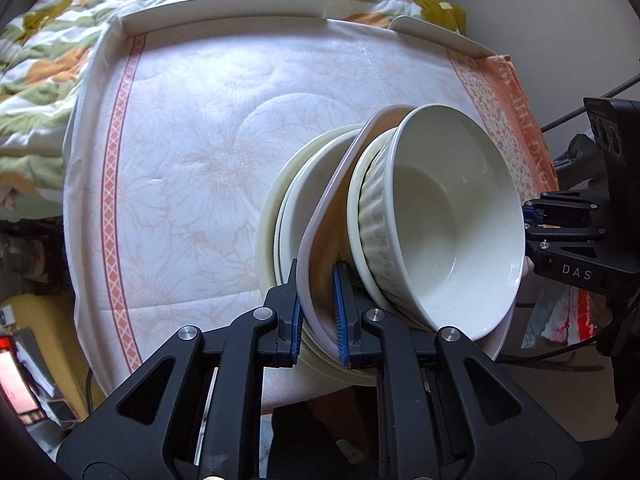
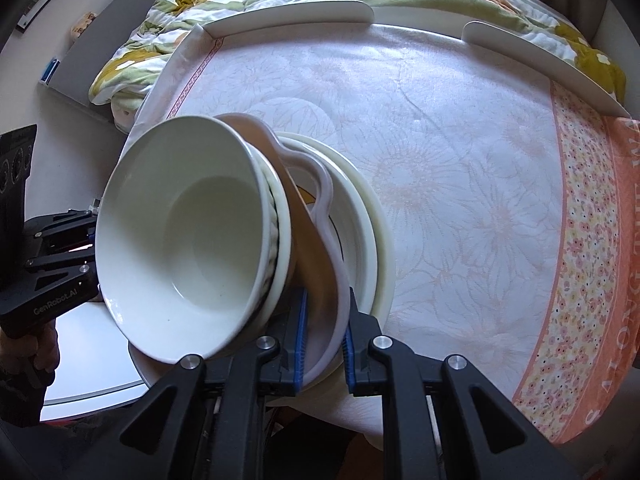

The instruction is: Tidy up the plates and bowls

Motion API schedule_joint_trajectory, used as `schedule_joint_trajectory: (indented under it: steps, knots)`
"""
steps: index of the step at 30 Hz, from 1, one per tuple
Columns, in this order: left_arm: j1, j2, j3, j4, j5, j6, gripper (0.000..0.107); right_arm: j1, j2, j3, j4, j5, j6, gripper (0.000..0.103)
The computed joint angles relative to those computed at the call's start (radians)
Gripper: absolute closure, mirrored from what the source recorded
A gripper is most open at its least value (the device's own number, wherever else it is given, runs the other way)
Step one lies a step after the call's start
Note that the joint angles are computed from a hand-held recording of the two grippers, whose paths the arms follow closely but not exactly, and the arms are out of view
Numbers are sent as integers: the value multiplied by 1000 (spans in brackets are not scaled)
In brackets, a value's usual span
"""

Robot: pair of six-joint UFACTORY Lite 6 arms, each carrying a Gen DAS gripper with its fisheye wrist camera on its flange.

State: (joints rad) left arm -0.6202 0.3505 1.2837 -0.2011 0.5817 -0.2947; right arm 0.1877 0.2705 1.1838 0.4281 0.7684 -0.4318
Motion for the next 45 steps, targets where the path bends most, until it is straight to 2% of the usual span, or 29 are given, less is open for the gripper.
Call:
schedule_joint_trajectory:
  steps: [3, 4, 6, 8, 9, 11, 17, 23, 24, 26, 28, 30, 32, 35, 38, 41, 45]
  knots:
    - [-7, -4, 8, 42, 16, -32, 93, -2, -3, 7, -13, 5, 5, 89]
    - [-17, 1, 22, 103, 34, -83, 89, -2, -6, 7, -22, 6, 13, 89]
    - [-36, -1, 34, 226, 70, -179, 66, -3, -14, 5, -32, 5, 20, 85]
    - [-24, -18, 14, 224, 67, -170, 56, -3, -22, 1, -60, 1, 47, 75]
    - [-10, -39, -10, 190, 52, -139, 45, -3, -27, -3, -75, -3, 58, 72]
    - [-4, -63, -31, 203, 49, -150, 38, -12, -43, -16, -85, -10, 64, 61]
    - [5, -139, -93, 205, 39, -147, 37, -41, -119, -70, -90, -16, 69, 54]
    - [-7, -294, -196, 275, 49, -216, 36, -46, -266, -147, -92, -14, 106, 52]
    - [-11, -332, -217, 296, 62, -239, 35, -41, -304, -165, -97, -11, 123, 50]
    - [-19, -396, -246, 321, 89, -270, 34, -26, -364, -190, -97, -10, 148, 29]
    - [-40, -482, -275, 362, 127, -322, 26, -10, -442, -221, -94, -3, 178, 17]
    - [-77, -557, -285, 417, 173, -398, 14, 9, -508, -240, -108, 8, 223, 14]
    - [-138, -625, -279, 497, 239, -511, 10, 38, -586, -254, -138, 20, 285, 6]
    - [-276, -707, -241, 641, 371, -709, 8, 73, -693, -249, -178, 44, 361, 4]
    - [-448, -729, -150, 787, 542, -905, 8, 153, -795, -212, -307, 70, 501, 4]
    - [-620, -693, 12, 919, 721, -1043, 8, 196, -853, -144, -354, 106, 567, 4]
    - [-862, -525, 339, 1166, 995, -1109, 4, 348, -910, -5, -588, 160, 807, 4]
